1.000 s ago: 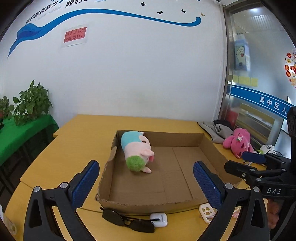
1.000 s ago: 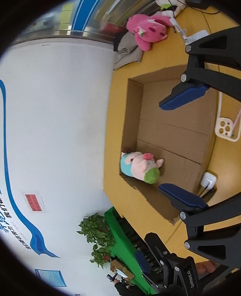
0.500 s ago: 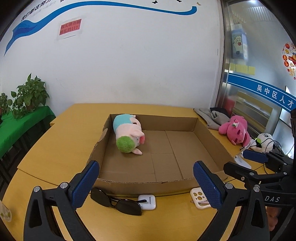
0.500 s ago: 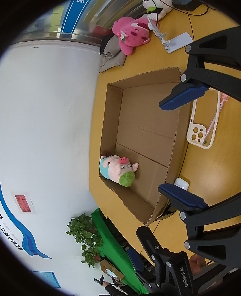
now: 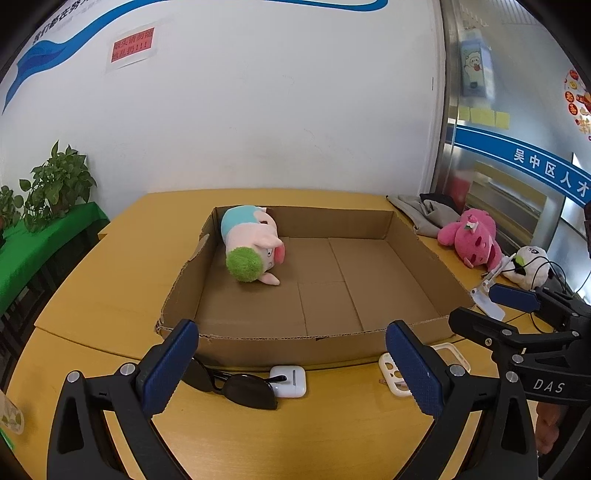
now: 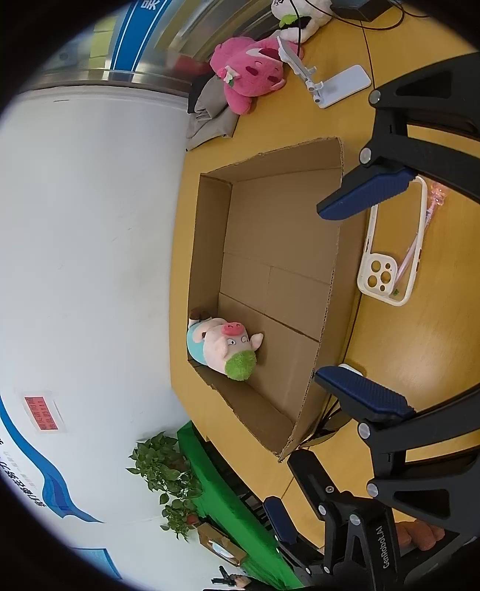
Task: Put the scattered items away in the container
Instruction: 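Open both grippers, release the pig and move toward the phone case, then grasp the white phone case edge with the left gripper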
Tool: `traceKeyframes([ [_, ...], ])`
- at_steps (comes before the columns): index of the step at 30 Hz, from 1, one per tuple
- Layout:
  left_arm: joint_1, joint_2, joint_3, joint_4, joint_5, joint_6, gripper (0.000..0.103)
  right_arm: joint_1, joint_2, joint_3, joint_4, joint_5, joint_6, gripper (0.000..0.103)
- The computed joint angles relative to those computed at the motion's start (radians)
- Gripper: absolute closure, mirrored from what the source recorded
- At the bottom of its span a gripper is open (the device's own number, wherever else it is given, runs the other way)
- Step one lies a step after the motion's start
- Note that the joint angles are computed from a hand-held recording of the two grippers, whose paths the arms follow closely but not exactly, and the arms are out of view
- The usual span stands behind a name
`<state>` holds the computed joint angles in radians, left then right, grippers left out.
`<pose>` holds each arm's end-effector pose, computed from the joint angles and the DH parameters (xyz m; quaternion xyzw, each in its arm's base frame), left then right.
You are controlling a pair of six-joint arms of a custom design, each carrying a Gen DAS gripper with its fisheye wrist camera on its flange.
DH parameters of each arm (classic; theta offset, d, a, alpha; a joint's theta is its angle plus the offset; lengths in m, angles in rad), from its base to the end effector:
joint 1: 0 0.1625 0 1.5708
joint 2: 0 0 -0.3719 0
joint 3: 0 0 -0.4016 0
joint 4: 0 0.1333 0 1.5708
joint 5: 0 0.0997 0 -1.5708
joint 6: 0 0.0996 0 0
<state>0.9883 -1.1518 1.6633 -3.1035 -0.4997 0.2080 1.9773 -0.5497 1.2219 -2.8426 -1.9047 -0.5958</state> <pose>-0.1426 -0.6177 0.3657 0.0587 0.7885 -0.4958 0.3592 0.3956 -0.6645 0.0853 0.4096 -0.8498 0.2749 0.1856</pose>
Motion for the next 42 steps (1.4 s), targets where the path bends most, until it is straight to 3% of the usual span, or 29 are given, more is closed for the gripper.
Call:
traceKeyframes([
  [24,0.014,-0.001,-0.011,0.190,-0.114,-0.146,0.000,-0.051,-0.035,0.021,0.019,0.037,0.018,0.022],
  [33,0.060,0.036,-0.063,0.374,-0.250,-0.245,0.002,-0.166,-0.036,-0.014,0.123,-0.081,0.112,0.022],
  [38,0.096,0.121,-0.163,0.506,-0.363,-0.265,0.008,-0.197,-0.029,-0.028,0.205,-0.081,0.143,0.023],
  [42,0.129,0.207,-0.278,0.636,-0.416,-0.304,0.026,-0.196,-0.010,-0.046,0.230,-0.042,0.122,0.027],
])
